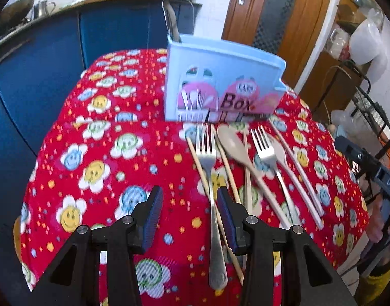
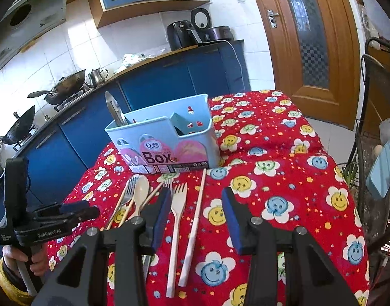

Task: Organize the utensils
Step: 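Grasp the metal fork with the left tool while the right tool grasps the white chopstick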

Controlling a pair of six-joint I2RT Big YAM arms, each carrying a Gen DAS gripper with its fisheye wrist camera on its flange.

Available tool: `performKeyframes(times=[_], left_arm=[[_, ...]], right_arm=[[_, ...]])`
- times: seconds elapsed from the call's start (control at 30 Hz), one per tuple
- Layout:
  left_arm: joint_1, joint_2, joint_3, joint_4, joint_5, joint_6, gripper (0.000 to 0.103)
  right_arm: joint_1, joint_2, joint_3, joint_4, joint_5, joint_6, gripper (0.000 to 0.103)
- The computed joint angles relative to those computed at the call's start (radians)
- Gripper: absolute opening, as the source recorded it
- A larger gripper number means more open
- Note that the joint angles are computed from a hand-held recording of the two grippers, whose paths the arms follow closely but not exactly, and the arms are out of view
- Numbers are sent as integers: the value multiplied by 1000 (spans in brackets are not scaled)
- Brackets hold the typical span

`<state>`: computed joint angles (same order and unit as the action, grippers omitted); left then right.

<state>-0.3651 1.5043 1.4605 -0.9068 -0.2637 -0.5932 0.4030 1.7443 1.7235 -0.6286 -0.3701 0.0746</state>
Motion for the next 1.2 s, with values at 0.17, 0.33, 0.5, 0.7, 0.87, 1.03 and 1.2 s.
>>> performKeyframes(times=[0.17,0.33,0.5,0.7,0.87,1.03,1.2], left_arm=[[-7,-7,-15,-23,35,-6,45],[-21,1,-13,-54,50,3,45],[-28,9,-6,-72,20,9,45],[-12,11,-7,-74,2,3,45],[6,38,20,-86,-4,23,45],[26,79,72,-105,4,58,45],[40,133,140,-135,20,101,38]], right_arm=[[-2,0,-8,-7,-5,2,45],[-2,0,-13,-15,-8,2,45],[-3,-3,-19,-18,-12,3,45],[-3,2,-18,-26,-12,-3,45],[-3,7,-13,-33,-17,-4,45],[-3,9,-10,-35,-15,-5,45],[-3,15,-2,-48,-12,-12,45]])
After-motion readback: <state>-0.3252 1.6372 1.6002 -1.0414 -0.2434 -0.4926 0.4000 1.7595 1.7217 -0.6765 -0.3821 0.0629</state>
